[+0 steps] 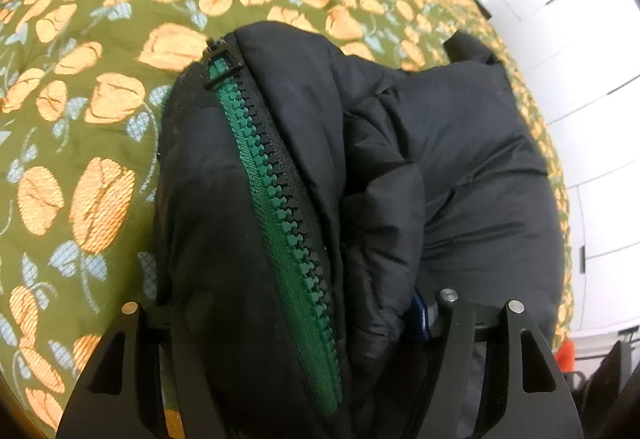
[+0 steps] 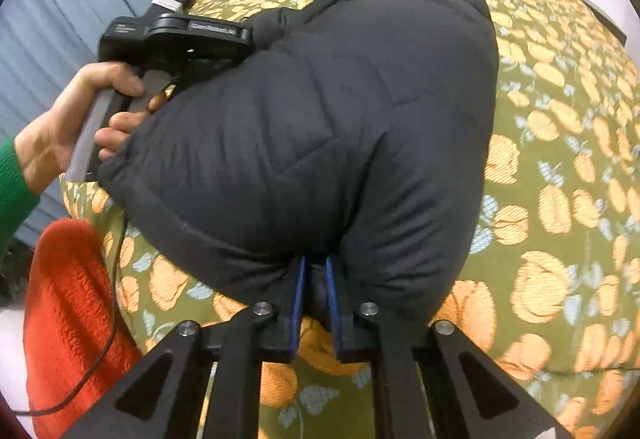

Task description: Fold large clothes

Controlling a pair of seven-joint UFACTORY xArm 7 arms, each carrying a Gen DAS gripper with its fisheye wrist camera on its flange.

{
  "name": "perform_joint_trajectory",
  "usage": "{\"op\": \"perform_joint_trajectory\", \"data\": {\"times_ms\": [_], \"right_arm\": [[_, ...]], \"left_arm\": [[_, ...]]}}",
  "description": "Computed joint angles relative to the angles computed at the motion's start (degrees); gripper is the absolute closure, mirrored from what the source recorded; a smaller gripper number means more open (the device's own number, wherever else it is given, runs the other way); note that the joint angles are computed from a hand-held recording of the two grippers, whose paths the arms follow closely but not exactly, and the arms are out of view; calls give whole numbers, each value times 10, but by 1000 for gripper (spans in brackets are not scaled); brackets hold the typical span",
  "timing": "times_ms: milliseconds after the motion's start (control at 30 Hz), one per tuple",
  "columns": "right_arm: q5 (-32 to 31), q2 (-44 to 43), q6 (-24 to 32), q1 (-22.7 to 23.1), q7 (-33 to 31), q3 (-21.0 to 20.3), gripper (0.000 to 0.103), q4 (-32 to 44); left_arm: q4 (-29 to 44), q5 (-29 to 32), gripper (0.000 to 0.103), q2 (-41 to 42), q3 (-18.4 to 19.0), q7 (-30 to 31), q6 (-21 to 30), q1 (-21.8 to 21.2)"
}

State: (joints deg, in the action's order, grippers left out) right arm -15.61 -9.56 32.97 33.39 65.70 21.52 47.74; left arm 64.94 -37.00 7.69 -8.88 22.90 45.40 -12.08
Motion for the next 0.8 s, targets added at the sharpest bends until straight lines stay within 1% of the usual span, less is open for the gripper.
{"op": "perform_joint_trajectory", "data": {"times_ms": [67,100,133,167,200,233,267,300,367,433,500,533,600,700,800], "right_arm": [[26,-29,22,7,-22,-6,88,2],[22,-49,33,3,-19,-4,80,2],[13,-62,43,-3,-12,3,74,6],[-2,-76,56,-13,-5,9,66,12],[-13,-83,60,-21,-2,12,64,18],[-22,-85,61,-30,-7,13,65,27],[-31,-76,54,-38,-18,12,65,40],[-38,-66,42,-44,-28,10,65,45],[-52,-25,12,-53,-51,6,65,73],[-81,19,-17,-57,-51,5,65,99],[-87,74,-44,-49,-74,-8,65,133],[-94,88,-47,-43,-76,-15,65,138],[-136,126,-40,-27,-63,-28,65,159],[-157,131,-51,-6,-32,-50,66,154],[-143,123,-57,1,-36,-59,66,146]], "left_arm": [[-15,-37,33,-27,6,19,22,14],[-23,-65,33,-42,11,36,38,22],[-33,-93,28,-57,18,54,47,28],[-54,-137,25,-81,29,81,56,37],[-74,-173,18,-101,42,101,60,43],[-90,-202,15,-116,54,116,64,48],[-102,-226,15,-125,65,123,72,52],[-119,-254,15,-134,82,128,93,62],[-138,-286,15,-138,101,135,126,74],[-160,-307,15,-142,112,145,147,86],[-172,-322,14,-142,110,153,154,89],[-174,-328,14,-137,107,154,155,88],[-178,-343,14,-128,105,159,158,89],[-177,-371,14,-114,103,175,181,94],[-158,-375,9,-86,97,189,208,98]]}}
